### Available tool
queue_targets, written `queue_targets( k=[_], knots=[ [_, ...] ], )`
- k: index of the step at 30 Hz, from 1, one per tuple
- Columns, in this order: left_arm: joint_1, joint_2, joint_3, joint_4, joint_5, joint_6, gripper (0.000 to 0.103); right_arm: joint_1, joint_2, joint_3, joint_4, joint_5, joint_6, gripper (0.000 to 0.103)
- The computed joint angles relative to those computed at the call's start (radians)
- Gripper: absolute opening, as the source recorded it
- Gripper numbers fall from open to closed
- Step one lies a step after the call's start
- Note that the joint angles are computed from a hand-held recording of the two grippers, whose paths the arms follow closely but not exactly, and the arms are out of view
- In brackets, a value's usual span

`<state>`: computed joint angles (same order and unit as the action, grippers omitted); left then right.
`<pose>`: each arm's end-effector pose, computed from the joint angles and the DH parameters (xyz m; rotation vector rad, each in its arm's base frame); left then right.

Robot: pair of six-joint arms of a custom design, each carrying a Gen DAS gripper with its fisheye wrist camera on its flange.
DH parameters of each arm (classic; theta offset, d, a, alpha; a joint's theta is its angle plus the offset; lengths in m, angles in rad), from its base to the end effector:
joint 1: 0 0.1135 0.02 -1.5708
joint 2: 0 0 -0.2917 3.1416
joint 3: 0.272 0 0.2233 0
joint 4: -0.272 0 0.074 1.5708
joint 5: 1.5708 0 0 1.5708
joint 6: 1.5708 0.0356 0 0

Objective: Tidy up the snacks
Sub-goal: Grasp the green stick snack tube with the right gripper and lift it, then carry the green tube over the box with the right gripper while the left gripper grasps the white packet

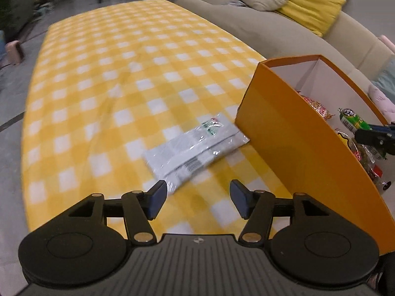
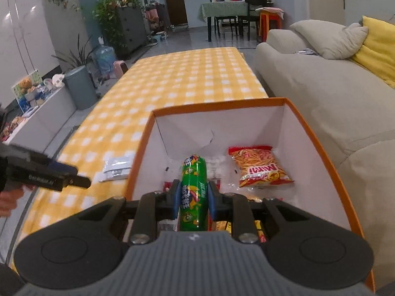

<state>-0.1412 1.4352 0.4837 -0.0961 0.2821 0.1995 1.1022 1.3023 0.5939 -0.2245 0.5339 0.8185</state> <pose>0.2049 -0.0391 0.1685 0.5363 2.5365 -0.3475 0.1098 0.1768 0.2163 -0.1216 2.3468 0.2664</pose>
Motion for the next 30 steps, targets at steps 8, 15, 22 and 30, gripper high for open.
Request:
queue_targets(
  k=[8, 15, 22, 30],
  knots=[
    [-0.029, 0.242, 0.146, 0.029, 0.014, 0.178, 0.083, -0.018, 0.035, -0.001, 0.046, 0.039, -0.030, 0.020],
    [-0.041, 0.386, 0.235, 0.075, 0.021, 0.218, 0.088, -0.013, 0.049, 0.006, 0.054, 0.088, -0.019, 0.020],
    [-0.102, 0.441, 0.198, 0.204, -0.029, 0.237, 0.103, -0.022, 0.074, 0.008, 0.053, 0.102, -0.009, 0.020],
    [-0.152, 0.355, 0.033, 0.367, -0.100, 0.103, 0.075, -0.038, 0.051, 0.018, -0.017, 0.117, 0.036, 0.020]
  ],
)
